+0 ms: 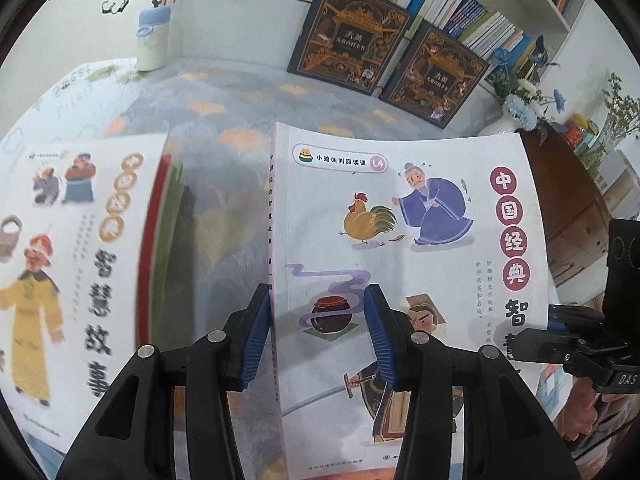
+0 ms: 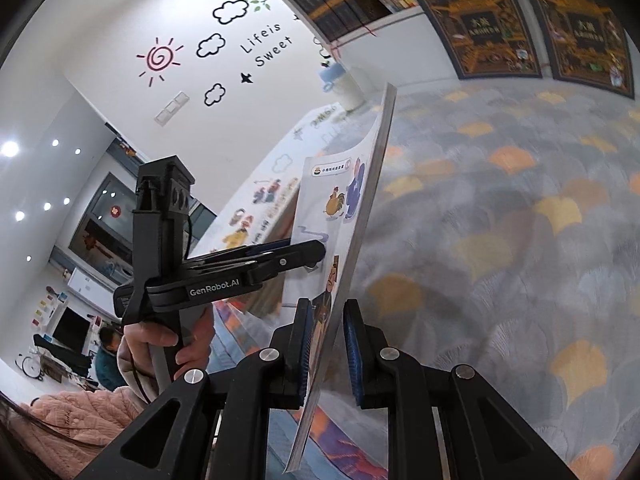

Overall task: Organize books
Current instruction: 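Carry the second book to the tabletop stack with the left gripper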

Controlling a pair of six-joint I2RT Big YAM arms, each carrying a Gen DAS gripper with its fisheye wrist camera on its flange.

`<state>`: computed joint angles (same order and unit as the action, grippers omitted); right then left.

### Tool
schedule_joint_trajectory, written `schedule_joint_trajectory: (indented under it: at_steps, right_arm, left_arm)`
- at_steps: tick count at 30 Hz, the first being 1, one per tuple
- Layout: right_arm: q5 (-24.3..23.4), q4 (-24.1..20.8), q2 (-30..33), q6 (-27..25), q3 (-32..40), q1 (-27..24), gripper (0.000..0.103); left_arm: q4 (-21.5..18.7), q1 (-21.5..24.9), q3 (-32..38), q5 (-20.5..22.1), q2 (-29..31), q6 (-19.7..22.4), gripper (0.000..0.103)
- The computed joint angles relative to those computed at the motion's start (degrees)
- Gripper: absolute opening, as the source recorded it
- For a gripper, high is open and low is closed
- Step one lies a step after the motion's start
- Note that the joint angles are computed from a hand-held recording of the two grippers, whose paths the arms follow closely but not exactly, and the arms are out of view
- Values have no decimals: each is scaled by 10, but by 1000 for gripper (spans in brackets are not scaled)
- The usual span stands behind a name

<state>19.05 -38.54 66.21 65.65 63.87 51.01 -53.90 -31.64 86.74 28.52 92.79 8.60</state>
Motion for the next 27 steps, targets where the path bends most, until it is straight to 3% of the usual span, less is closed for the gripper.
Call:
schedule_joint_trajectory:
  at_steps: [7, 13, 21, 27]
  right_arm:
    - [-24, 14, 5, -12, 17, -27, 12]
    - [-93, 51, 11, -14, 34, -65, 10]
    - [-176, 69, 95, -69, 122, -102, 10]
    - [-235, 74, 176, -93, 195, -119, 10]
  left_arm:
    - [-13, 13, 39, 1, 4, 8, 43]
    - [-32, 42, 97, 27, 17, 7, 43]
    - [-24, 87, 142, 4, 30, -6, 43]
    - [-15, 131, 163, 16, 56, -20, 43]
